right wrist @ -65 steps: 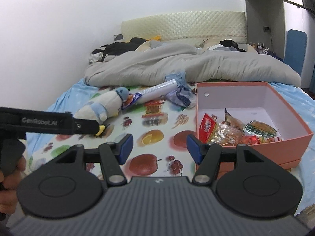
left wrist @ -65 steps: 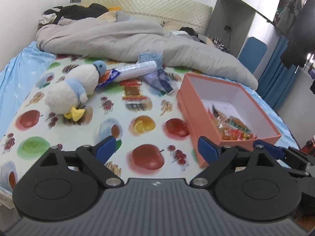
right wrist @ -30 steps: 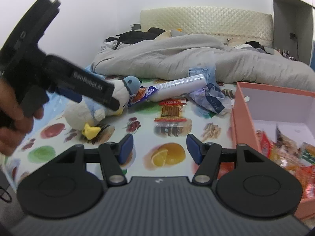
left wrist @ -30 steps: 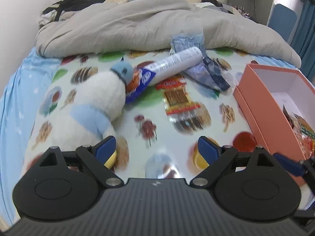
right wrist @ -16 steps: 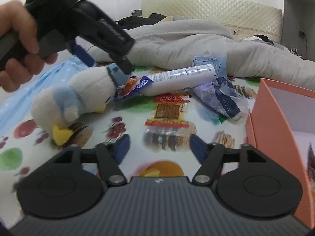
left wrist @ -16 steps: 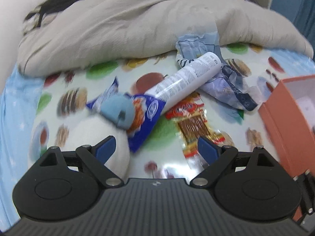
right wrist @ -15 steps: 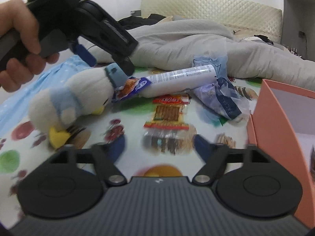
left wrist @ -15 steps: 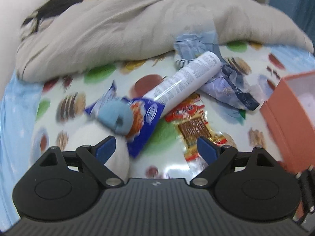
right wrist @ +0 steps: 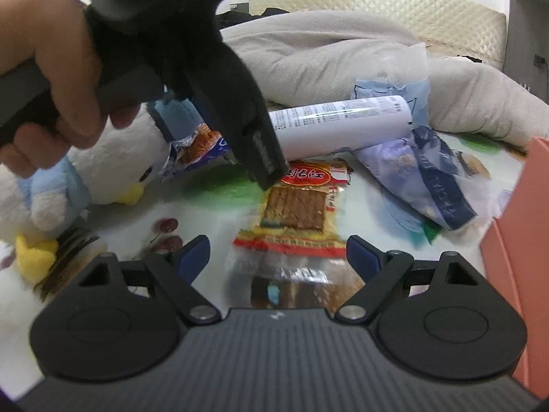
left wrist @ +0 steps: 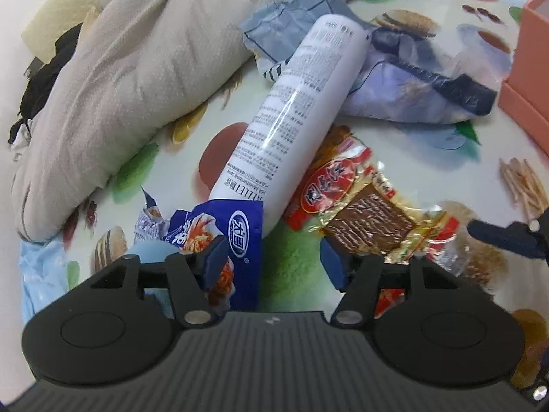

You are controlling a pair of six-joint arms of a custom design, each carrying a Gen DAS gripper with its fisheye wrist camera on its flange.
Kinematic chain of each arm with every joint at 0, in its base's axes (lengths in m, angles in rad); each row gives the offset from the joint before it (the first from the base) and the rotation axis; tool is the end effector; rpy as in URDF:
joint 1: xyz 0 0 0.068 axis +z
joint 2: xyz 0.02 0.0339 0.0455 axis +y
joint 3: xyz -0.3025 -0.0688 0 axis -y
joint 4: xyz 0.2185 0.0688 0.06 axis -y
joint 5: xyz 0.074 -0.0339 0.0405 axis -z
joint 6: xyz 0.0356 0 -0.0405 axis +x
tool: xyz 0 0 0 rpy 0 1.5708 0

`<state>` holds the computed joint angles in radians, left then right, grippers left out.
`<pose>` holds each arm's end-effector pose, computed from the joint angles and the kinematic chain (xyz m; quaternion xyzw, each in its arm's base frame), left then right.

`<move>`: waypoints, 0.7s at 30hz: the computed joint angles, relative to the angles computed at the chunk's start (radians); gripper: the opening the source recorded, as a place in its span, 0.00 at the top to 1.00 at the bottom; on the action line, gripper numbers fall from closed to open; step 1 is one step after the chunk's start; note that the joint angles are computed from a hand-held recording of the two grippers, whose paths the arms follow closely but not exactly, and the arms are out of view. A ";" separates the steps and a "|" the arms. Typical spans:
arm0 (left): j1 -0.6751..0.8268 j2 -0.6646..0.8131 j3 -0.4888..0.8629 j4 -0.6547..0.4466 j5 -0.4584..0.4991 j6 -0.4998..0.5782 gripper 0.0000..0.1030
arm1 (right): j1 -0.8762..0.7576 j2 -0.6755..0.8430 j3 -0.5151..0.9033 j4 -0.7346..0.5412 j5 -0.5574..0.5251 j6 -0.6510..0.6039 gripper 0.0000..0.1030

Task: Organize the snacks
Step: 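Grasp the blue snack bag with the left tool while the right tool lowers toward the orange packet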

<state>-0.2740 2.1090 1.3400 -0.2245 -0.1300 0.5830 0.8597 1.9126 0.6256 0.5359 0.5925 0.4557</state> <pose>0.4185 -0.1128 0.1728 0.3807 0.8778 0.1052 0.2711 0.2212 0.2263 0.1349 -0.0620 0.8827 0.0211 0.4653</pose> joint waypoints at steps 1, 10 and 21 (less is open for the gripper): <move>0.004 0.012 0.014 -0.004 0.001 -0.003 0.38 | -0.010 0.019 0.021 -0.009 0.003 -0.006 0.15; -0.007 0.061 0.033 0.071 -0.055 0.019 0.41 | -0.093 0.100 0.170 -0.128 -0.054 -0.067 0.20; 0.033 0.047 0.027 0.093 -0.024 0.008 0.94 | -0.076 0.041 0.132 -0.164 -0.098 -0.050 0.48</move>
<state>-0.2406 2.1555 1.3665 -0.1312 -0.1541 0.5910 0.7832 1.9537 0.7580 0.3714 0.4949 0.4060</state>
